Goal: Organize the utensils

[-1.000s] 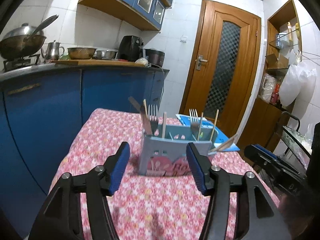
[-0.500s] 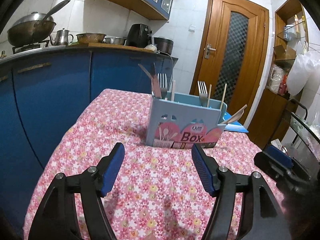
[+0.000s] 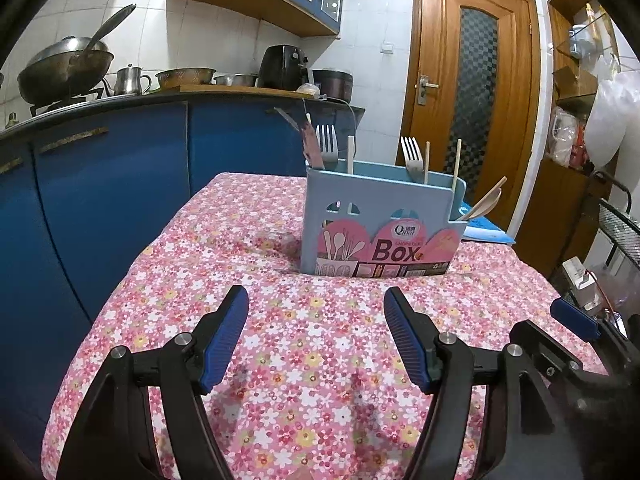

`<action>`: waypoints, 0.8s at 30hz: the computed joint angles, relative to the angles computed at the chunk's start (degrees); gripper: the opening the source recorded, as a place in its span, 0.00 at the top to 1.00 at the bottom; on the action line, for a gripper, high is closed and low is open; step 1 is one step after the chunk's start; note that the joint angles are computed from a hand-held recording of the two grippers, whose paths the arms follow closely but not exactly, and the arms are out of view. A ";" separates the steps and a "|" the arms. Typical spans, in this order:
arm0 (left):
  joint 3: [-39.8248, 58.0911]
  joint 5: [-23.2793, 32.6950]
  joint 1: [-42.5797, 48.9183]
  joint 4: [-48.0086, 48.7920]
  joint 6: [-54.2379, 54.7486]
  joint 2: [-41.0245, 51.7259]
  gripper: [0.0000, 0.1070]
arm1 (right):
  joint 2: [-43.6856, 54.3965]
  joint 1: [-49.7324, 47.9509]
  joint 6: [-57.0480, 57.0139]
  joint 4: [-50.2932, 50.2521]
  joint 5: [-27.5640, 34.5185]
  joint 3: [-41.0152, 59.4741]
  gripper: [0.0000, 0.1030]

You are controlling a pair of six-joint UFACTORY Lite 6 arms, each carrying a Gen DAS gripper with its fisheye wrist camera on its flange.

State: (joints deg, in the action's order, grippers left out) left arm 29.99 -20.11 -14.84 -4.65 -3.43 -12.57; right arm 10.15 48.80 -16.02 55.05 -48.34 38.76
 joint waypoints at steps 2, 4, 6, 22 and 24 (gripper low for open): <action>-0.11 0.03 0.17 -0.03 -0.19 0.08 0.33 | 0.02 -0.40 1.04 -0.70 0.64 -0.13 0.15; -0.02 -0.02 0.66 0.80 -1.14 0.20 0.33 | 0.02 -0.40 1.34 -0.90 0.63 -0.22 0.15; 0.03 0.03 0.84 0.68 -1.20 0.26 0.33 | 0.03 -0.24 1.26 -0.83 0.46 -0.26 0.15; 0.02 -0.38 0.85 0.94 -1.42 0.45 0.33 | -0.07 -0.19 1.20 -0.68 0.55 -0.27 0.15; 0.03 -0.44 0.87 0.99 -1.42 0.47 0.33 | -0.08 -0.20 1.13 -0.66 0.58 -0.25 0.15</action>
